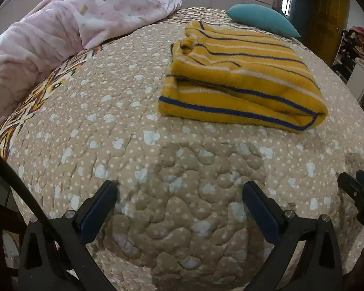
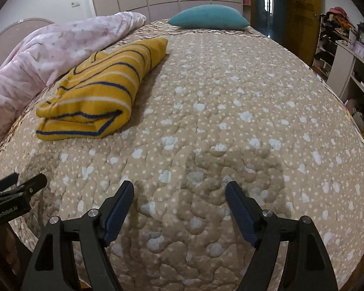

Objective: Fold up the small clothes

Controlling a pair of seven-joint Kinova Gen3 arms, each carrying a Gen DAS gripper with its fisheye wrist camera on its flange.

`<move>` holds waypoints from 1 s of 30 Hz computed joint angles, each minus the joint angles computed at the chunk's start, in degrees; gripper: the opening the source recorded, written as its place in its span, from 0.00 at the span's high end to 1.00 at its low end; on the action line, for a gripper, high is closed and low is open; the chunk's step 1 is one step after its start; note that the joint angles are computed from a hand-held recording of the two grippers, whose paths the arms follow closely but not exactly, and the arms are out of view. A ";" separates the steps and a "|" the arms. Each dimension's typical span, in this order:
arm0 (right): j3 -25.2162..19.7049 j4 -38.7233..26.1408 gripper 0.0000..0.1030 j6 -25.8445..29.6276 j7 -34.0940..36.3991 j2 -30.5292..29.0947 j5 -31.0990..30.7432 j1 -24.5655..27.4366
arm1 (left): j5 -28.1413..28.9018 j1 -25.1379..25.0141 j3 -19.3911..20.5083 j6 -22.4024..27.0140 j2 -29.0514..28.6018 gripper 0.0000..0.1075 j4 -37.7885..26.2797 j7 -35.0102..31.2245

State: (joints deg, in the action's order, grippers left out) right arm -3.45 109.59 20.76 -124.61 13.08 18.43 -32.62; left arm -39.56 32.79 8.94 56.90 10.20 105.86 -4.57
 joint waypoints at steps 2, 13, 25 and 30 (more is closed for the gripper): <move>0.66 0.15 0.17 -0.17 -1.36 0.17 0.96 -0.90 | -0.13 0.24 0.08 0.31 0.41 0.04 -0.16 0.09; 5.26 0.99 0.07 -1.02 -9.74 1.29 9.05 -7.11 | -0.18 1.58 -0.44 2.63 1.97 0.04 -1.64 0.79; 8.54 3.04 0.01 -2.34 -24.49 1.69 22.46 -12.08 | -0.54 1.17 -0.41 1.07 1.19 0.04 -0.38 1.52; 9.44 3.93 0.01 -2.99 -31.25 1.81 28.71 -13.54 | -1.05 1.41 -0.38 0.99 1.22 0.04 -0.22 2.25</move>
